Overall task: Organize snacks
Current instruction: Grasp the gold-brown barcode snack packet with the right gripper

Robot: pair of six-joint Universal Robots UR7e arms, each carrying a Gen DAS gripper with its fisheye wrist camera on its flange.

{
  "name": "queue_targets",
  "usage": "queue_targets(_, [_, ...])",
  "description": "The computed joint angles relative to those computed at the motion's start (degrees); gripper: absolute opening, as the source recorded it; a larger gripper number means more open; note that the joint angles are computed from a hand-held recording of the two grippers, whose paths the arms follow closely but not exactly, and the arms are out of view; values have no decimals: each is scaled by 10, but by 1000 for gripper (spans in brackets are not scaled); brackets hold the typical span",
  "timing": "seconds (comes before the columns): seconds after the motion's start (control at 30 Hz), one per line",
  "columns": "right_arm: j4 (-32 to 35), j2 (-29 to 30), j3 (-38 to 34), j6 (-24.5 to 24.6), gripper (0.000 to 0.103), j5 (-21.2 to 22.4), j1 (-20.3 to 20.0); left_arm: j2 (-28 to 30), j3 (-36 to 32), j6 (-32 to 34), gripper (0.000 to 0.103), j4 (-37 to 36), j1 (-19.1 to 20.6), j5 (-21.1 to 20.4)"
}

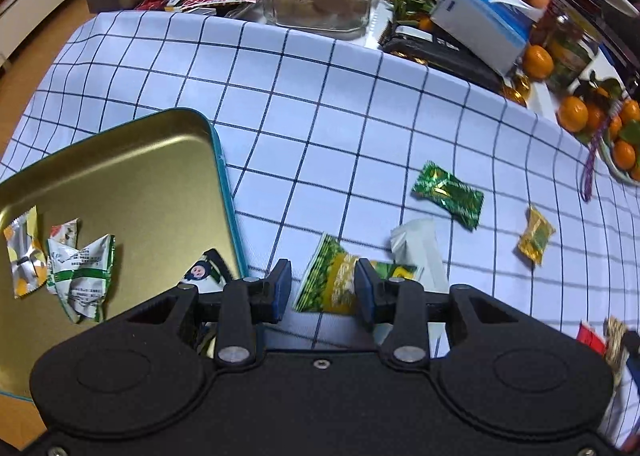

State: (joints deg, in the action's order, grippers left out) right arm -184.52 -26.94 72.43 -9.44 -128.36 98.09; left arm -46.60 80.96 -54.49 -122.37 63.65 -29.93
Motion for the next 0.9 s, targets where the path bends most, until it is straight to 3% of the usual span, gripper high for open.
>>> queue_targets(0.2, [-8,4,1,-29,40,3,1,17,-16,-46,49,29,4,42])
queue_targets(0.33, [-2,4,1,-37,40,10,1,19,-17,-32,48,33,3,39])
queue_targets(0.43, [0,5,2,-36,40,14,2,14,-9,1,48,-5,5,10])
queue_targets(0.53, [-1,6,5,-47,40,16,3,4,-1,40,53,-55,16,-76])
queue_targets(0.77, [15,-1,7,-21,40,22,0,22,6,131,53,-61,-4,-79])
queue_targets(0.9, [29,-8,10,8,40,32,-4,14,19,161,53,-85,-6,-118])
